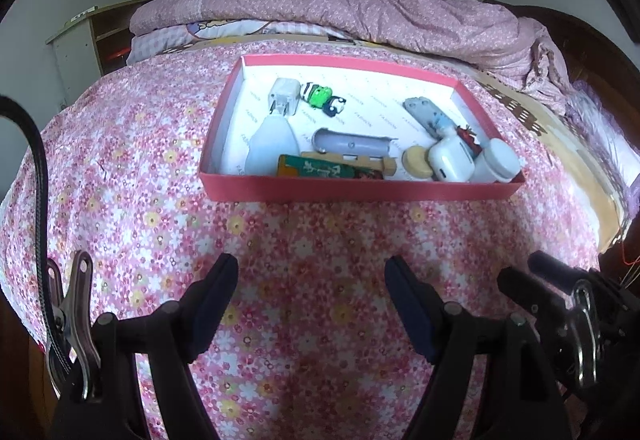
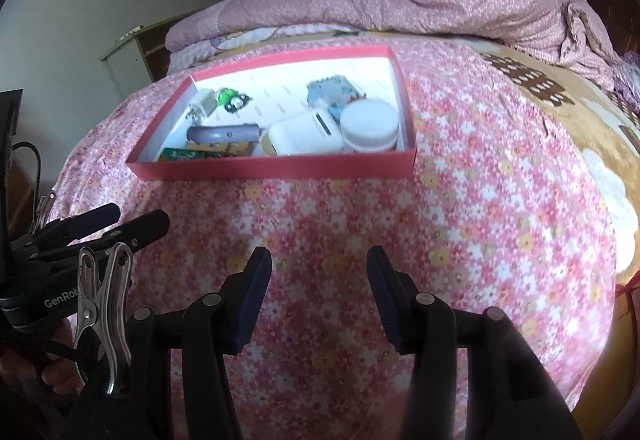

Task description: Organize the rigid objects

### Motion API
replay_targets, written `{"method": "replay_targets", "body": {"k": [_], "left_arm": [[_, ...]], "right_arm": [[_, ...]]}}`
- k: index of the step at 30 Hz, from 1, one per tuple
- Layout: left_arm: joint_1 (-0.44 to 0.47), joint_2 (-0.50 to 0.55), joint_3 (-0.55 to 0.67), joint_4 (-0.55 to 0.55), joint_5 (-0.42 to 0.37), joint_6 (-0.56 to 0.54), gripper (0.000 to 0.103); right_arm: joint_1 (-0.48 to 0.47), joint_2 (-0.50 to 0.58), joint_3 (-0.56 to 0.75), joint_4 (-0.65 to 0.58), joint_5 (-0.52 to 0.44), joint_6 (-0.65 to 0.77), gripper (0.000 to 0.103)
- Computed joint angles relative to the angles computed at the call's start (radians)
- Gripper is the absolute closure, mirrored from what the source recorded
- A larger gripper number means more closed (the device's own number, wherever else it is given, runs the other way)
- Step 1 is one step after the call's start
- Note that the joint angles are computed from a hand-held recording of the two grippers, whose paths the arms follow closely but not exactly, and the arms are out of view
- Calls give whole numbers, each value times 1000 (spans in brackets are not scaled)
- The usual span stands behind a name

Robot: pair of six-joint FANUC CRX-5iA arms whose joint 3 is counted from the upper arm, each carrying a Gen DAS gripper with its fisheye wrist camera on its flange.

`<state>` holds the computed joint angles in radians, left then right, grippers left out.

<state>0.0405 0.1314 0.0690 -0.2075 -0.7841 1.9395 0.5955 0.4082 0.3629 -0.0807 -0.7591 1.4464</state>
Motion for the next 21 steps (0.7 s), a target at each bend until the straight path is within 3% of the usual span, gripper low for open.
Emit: {"method": "replay_targets", "body": {"k": [21], "left_arm": [[0,33,2,-9,-22,8,24]], "right_arm": [[8,30,-1,45,-18,-63,52]]}}
